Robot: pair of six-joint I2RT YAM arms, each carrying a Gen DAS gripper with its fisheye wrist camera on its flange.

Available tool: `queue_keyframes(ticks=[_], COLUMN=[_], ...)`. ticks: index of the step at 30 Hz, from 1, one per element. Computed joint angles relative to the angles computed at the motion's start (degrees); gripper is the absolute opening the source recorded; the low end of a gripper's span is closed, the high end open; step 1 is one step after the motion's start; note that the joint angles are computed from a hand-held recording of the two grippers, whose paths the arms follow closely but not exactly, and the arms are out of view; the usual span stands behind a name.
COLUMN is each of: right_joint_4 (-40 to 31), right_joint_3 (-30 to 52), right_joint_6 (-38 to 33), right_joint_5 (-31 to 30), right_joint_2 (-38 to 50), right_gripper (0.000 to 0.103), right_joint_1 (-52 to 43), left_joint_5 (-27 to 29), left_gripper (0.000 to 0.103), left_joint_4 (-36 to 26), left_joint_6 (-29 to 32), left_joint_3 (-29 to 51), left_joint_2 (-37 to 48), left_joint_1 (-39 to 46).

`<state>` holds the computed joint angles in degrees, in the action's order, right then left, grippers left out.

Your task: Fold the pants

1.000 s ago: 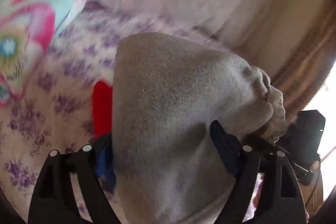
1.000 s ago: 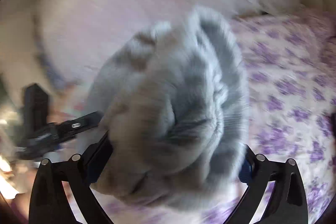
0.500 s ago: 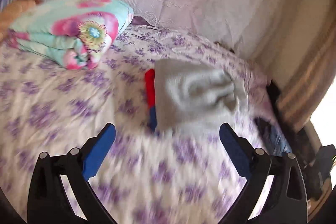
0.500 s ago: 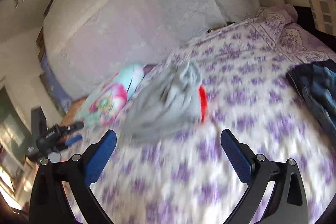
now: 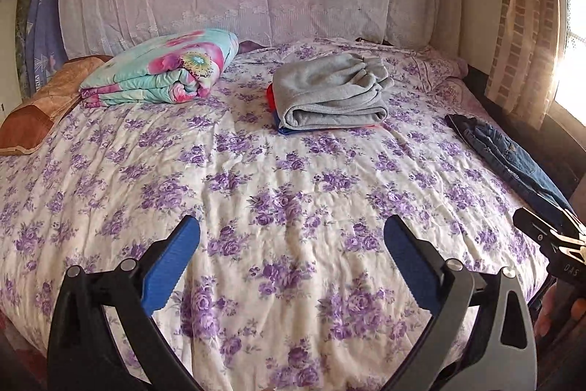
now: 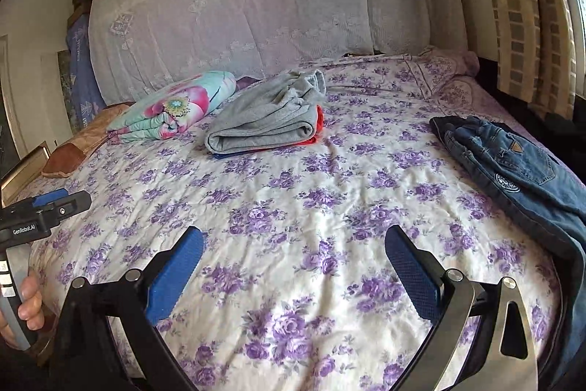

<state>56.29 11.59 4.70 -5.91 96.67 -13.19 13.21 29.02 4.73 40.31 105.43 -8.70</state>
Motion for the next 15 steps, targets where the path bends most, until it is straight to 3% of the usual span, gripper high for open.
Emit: queue_keyframes(ticks=[3, 6, 15], right_joint_4=[-0.2, 1.2, 0.2], right_joint_3=[-1.5, -3.1, -5.6], right_joint_6=[0.7, -0.1, -0.8], right_joint_5=[-0.8, 1.4, 3.2], right_joint_2=[-1.1, -2.4, -6.8], right_gripper=[0.1, 0.1, 0.1], right_joint_1=[-0.2, 0.9, 1.9], left_joint_5=[-1.4, -6.9, -14.6], left_gripper=[0.098, 0.098, 0.098], left_joint_4=[2.4, 6.3, 8.4], left_joint_6=[0.2, 0.4, -0.3], left_joint_3=[-2.9, -5.4, -7.4], left_joint_2=[-1.7, -2.9, -5.0], left_joint_1=[-0.1, -1.6, -3.0])
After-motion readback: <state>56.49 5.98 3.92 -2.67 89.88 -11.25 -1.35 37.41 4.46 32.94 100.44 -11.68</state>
